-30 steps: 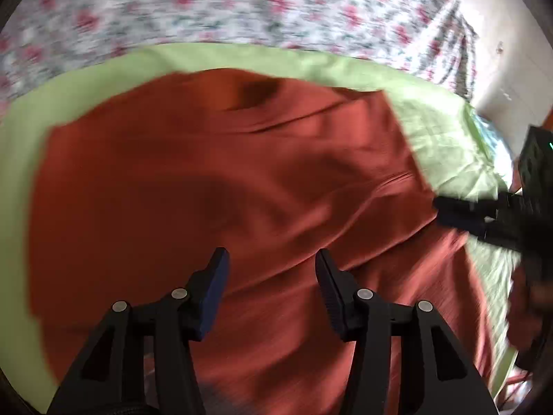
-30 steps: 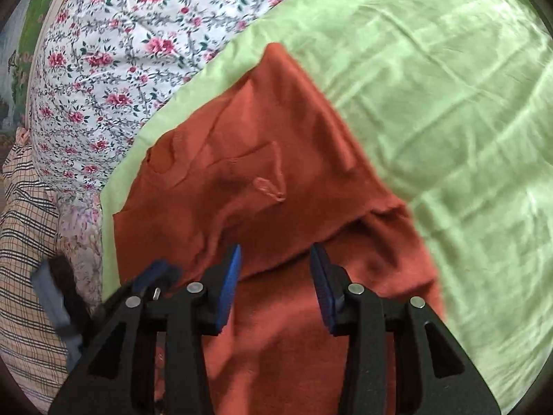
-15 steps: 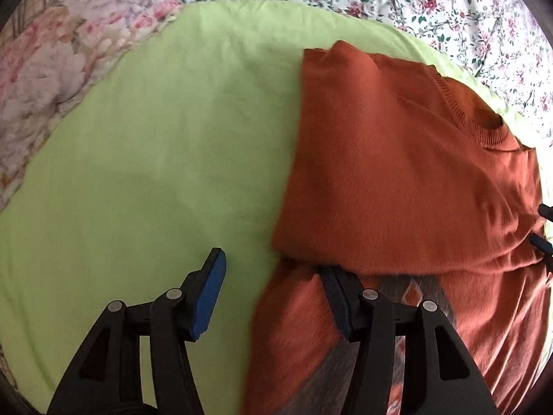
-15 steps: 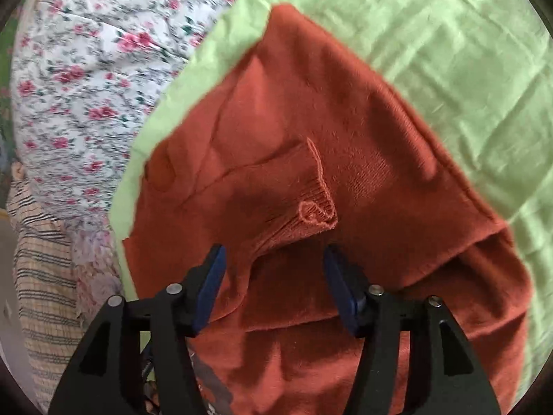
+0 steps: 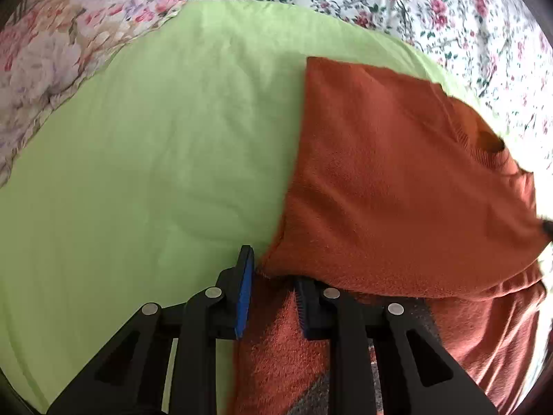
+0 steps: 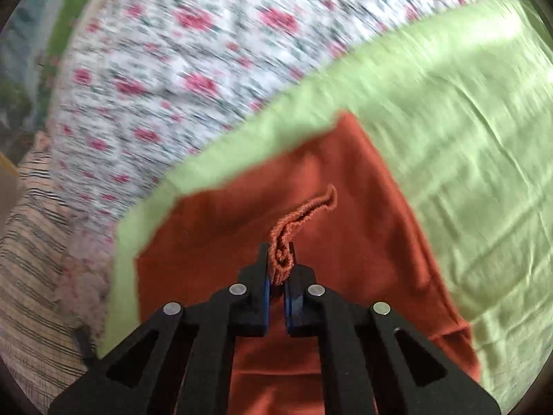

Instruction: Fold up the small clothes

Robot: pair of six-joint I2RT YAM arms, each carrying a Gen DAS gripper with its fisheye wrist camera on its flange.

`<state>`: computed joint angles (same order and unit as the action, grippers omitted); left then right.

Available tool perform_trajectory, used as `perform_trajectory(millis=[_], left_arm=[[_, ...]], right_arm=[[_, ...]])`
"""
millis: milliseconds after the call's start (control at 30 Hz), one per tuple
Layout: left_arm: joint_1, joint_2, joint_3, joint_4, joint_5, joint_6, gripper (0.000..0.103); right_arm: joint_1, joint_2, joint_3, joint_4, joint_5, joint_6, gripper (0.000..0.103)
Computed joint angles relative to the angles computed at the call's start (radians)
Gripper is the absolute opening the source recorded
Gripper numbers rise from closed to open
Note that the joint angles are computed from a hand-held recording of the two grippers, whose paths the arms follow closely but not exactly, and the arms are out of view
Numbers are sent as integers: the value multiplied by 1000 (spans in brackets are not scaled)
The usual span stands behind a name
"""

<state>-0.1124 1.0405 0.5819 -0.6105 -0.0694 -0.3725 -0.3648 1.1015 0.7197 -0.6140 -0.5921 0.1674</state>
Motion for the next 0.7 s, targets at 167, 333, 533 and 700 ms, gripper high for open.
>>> perform_trajectory(millis=[167, 333, 533, 700], left_arm=[[90, -102, -29, -62, 104, -15, 21], [97, -98, -40, -52, 115, -33, 21], [96, -117, -24, -110, 119, 18, 26], [134, -198, 7, -222, 217, 151, 27]], right_arm=[[-31, -22, -64, 10, 13, -25, 7], [55, 8, -42, -15, 166, -80, 8], [-13, -6, -53, -85, 230, -158, 11], [-113, 12, 16, -170, 150, -220, 13]])
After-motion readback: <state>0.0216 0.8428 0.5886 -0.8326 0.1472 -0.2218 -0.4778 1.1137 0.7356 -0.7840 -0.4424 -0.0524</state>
